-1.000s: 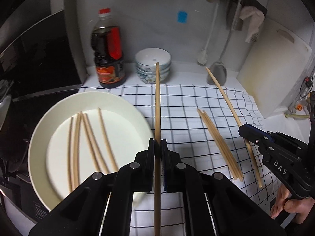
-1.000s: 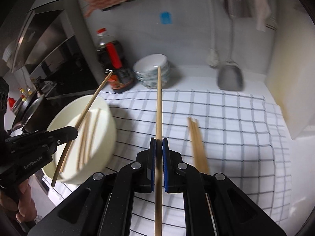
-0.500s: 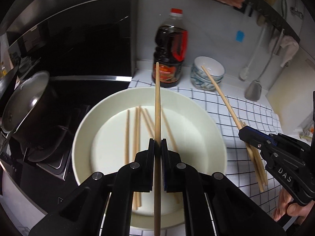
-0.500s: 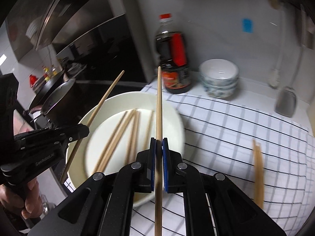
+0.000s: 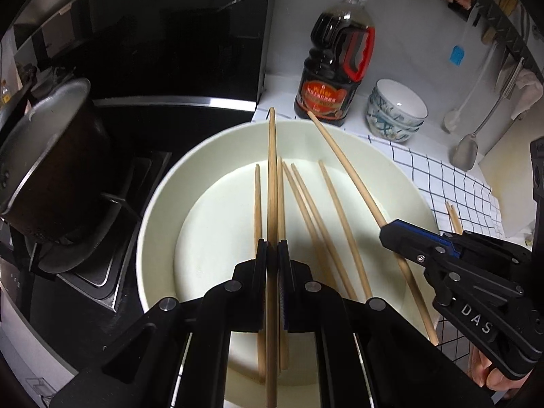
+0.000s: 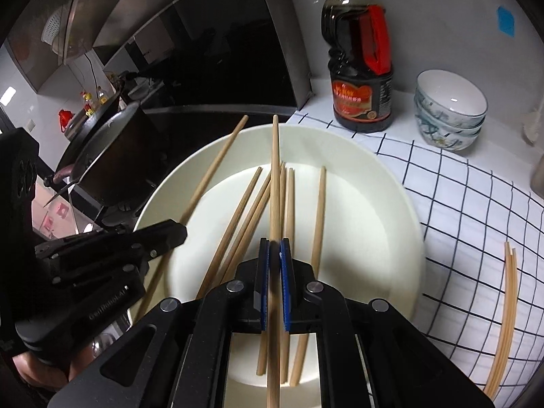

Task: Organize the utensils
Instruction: 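Carry both chopsticks into the white dish and open both grippers, then move both open grippers back toward the remaining chopstick bundle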

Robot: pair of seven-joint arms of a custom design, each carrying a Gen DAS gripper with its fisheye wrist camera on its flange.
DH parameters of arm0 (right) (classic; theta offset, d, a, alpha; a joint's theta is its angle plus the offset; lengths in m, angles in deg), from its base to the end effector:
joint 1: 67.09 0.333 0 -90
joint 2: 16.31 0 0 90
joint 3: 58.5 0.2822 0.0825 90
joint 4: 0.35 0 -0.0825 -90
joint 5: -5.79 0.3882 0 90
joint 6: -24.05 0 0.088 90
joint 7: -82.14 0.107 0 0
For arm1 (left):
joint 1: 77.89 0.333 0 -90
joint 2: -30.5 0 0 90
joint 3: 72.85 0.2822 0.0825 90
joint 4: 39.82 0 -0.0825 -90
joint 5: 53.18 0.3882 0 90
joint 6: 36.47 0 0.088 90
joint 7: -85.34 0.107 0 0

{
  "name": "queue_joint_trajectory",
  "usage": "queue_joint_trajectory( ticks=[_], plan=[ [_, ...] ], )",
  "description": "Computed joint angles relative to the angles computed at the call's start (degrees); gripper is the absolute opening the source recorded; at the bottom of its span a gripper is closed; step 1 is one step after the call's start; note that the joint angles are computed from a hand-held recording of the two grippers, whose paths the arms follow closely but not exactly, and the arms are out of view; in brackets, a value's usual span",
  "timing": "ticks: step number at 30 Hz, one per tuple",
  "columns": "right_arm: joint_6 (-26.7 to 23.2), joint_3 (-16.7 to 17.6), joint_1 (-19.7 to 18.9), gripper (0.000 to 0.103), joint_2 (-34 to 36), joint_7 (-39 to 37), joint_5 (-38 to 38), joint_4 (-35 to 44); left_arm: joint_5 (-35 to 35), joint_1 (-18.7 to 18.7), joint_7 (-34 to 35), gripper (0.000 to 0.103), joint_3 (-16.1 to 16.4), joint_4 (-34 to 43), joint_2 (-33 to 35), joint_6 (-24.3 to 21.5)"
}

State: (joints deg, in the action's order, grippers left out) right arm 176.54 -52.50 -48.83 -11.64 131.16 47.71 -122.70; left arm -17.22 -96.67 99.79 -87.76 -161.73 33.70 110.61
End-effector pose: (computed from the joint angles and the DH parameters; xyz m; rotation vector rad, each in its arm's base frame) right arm 0.5422 0.2228 0.3752 -2.1910 1.2216 -0.0639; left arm 0.4805 -0.3302 0.3868 -2.1654 1.6526 -0.6118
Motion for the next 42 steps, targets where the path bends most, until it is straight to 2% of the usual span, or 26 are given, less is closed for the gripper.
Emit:
queue_joint_trajectory(
  ticks=[6,7,8,10,11,12,20,22,25,42],
  plan=[
    [1.63,-0.19,0.41,0.007,0.17,3.23,-3.55,-0.31,-2.51,0.42,0.7,0.008,0.17,-0.56,0.29,0.21],
    [2.03,-0.21,0.35,0.011,0.08,3.25,-3.56,-0.44,-2.48,0.42,0.44,0.01,0.19,-0.62,0.13,-0.15],
    [2.69,-0.29,0.37,0.015,-0.25,3.79,-4.09,-0.88,-2.43,0.43,0.22,0.017,0.19,-0.84,-0.14,-0.33],
    [3.8,-0.32,0.25,0.02,-1.01,3.57,-3.9,-1.71,-1.33,0.26,-1.21,0.046,0.09,-1.26,-1.0,-1.54],
    [3.81,-0.34,0.17,0.02,-1.24,3.38,-3.69,-1.86,-0.26,0.11,-2.51,0.053,0.0,-1.34,-1.44,-2.56],
    [3.91,-0.37,0.09,0.021,-1.63,3.07,-3.44,-2.18,0.71,0.04,-3.66,0.065,-0.06,-1.53,-1.86,-3.07],
    [5.27,-0.69,0.02,0.031,-4.53,1.9,-3.41,-5.26,2.51,-0.31,-6.15,0.079,-0.87,-2.08,-4.32,-5.89],
    [5.33,-0.78,-0.01,0.035,-5.24,1.82,-3.3,-5.96,2.95,-0.41,-6.33,0.086,-1.06,-2.31,-4.75,-5.96],
    [5.41,-0.98,-0.12,0.04,-6.32,2.07,-3.41,-7.04,2.8,-0.6,-5.95,0.087,-1.28,-2.3,-5.07,-6.43],
    [4.79,-2.84,-0.92,0.052,-12.81,-0.79,1.08,-12.39,2.84,-2.5,-7.09,0.089,-2.61,-0.68,-5.46,-8.3]
  ],
)
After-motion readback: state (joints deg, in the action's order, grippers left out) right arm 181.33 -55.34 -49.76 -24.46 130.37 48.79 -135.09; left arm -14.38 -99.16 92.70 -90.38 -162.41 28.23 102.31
